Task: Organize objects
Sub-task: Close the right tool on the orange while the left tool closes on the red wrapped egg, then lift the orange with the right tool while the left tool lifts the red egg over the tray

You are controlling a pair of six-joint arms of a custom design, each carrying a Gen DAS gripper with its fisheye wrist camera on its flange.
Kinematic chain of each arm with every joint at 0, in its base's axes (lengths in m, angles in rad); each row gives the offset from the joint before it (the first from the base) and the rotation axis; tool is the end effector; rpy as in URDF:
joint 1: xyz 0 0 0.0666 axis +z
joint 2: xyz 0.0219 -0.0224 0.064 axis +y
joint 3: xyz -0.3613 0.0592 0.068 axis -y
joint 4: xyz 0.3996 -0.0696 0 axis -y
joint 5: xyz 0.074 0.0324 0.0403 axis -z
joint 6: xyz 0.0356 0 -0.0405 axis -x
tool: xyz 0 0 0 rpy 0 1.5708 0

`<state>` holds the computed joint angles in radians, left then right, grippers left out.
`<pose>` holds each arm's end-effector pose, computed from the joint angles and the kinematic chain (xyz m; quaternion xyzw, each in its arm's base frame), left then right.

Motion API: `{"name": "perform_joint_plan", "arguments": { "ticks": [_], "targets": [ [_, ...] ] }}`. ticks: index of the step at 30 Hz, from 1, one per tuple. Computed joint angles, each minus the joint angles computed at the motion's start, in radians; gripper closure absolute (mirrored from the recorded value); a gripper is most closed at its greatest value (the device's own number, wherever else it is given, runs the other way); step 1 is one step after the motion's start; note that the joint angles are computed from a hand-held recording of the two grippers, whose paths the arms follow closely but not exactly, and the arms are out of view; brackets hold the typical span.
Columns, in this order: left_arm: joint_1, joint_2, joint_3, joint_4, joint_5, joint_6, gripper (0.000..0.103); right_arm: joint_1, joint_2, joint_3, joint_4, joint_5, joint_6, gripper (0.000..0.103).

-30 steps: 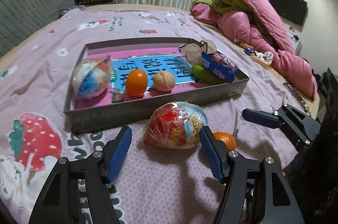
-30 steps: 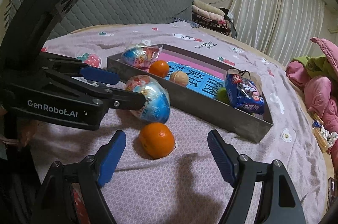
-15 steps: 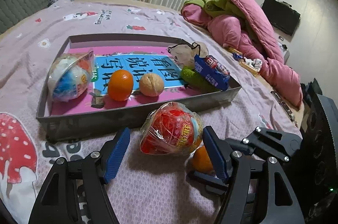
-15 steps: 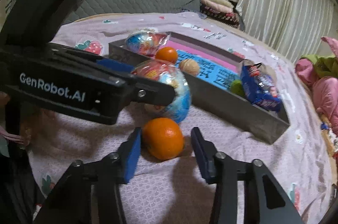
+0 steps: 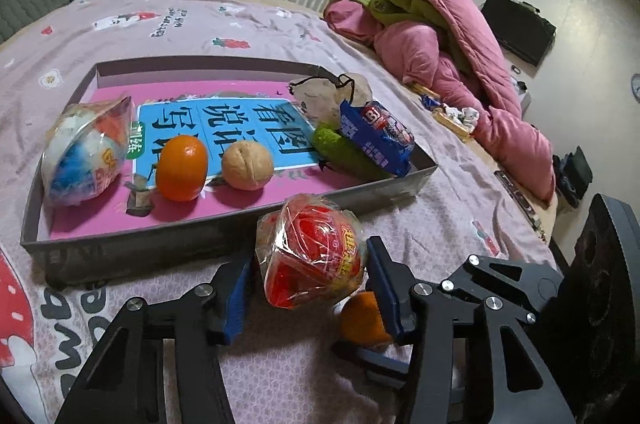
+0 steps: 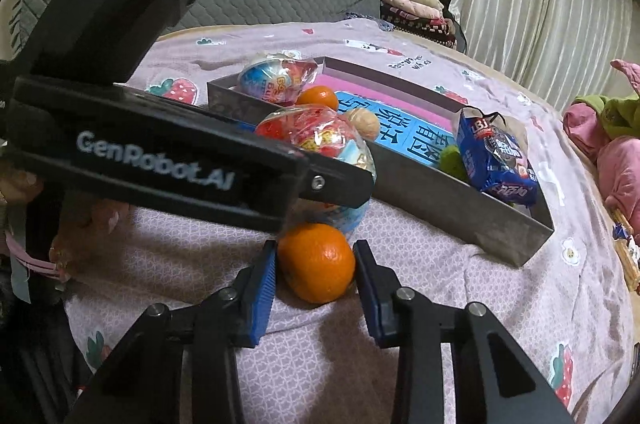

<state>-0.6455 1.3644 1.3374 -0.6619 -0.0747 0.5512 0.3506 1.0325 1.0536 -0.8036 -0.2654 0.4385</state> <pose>0.3994 -0.2980 0.4176 0.0267 0.9035 -0.2123 0.3714 0.3456 0.1359 0.4076 -0.3987 0.8254 0.1053 0.3856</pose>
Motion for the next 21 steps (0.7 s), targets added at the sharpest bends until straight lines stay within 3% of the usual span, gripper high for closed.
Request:
{"name": "perform_joint_plan", "arguments": {
  "ticks": [12,21],
  "targets": [
    [-0.009,-0.023,0.004,0.002,-0.036,0.019,0.050,-0.012,-0.006,0.003,-0.010,-0.033,-0.002,0.065],
    [-0.036,-0.091,0.002,-0.051,-0.184,-0.009,0.050,-0.029,-0.046,-0.011,0.053,-0.064,-0.039,0.065]
  ]
}}
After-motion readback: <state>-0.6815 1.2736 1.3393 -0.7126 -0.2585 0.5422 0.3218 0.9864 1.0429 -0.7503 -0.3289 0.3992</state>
